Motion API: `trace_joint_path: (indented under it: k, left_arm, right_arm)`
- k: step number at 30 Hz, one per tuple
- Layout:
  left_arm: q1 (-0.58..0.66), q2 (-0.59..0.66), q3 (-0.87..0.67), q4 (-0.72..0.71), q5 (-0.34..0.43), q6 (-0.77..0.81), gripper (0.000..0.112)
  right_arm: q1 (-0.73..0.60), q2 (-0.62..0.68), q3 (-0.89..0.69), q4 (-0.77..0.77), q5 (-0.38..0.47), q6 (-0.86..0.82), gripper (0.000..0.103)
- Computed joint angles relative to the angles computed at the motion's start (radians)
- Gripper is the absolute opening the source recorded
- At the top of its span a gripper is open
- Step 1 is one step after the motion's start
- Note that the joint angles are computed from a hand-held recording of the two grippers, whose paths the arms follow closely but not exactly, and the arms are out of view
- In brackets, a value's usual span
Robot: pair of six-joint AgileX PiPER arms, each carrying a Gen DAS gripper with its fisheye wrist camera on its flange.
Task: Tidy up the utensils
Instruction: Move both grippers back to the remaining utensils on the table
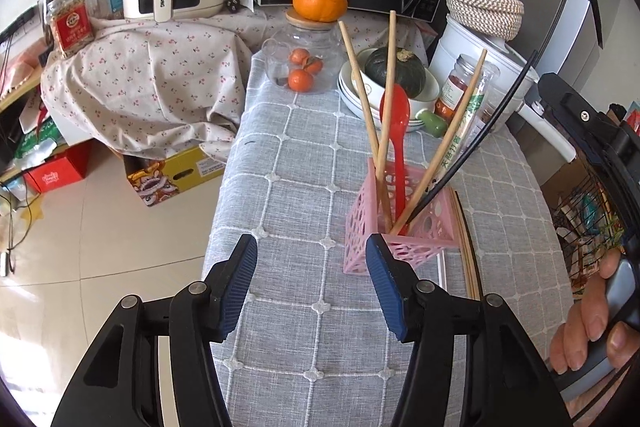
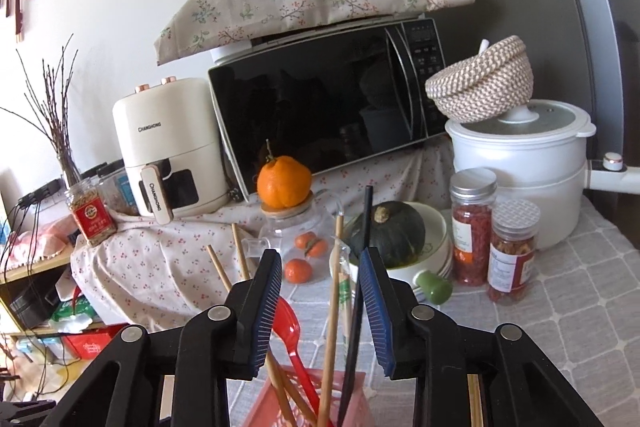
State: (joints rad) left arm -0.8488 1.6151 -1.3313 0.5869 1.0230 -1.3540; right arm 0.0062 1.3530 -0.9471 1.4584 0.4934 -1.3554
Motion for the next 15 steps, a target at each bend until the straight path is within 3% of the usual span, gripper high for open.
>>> trace_joint_path:
  k: [6,15]
  left_arm:
    - [-0.035,0.044,-0.052,-0.025,0.007,0.029,0.07]
    - [-0.081,0.152,-0.156,-0.1,0.023,0.115,0.077]
  right_arm:
    - [-0.195,-0.002,-0.066,-0.295,0.203,0.235,0.053]
    - [-0.376,0.079,-0.156,-0.565,0.377,0.376,0.07]
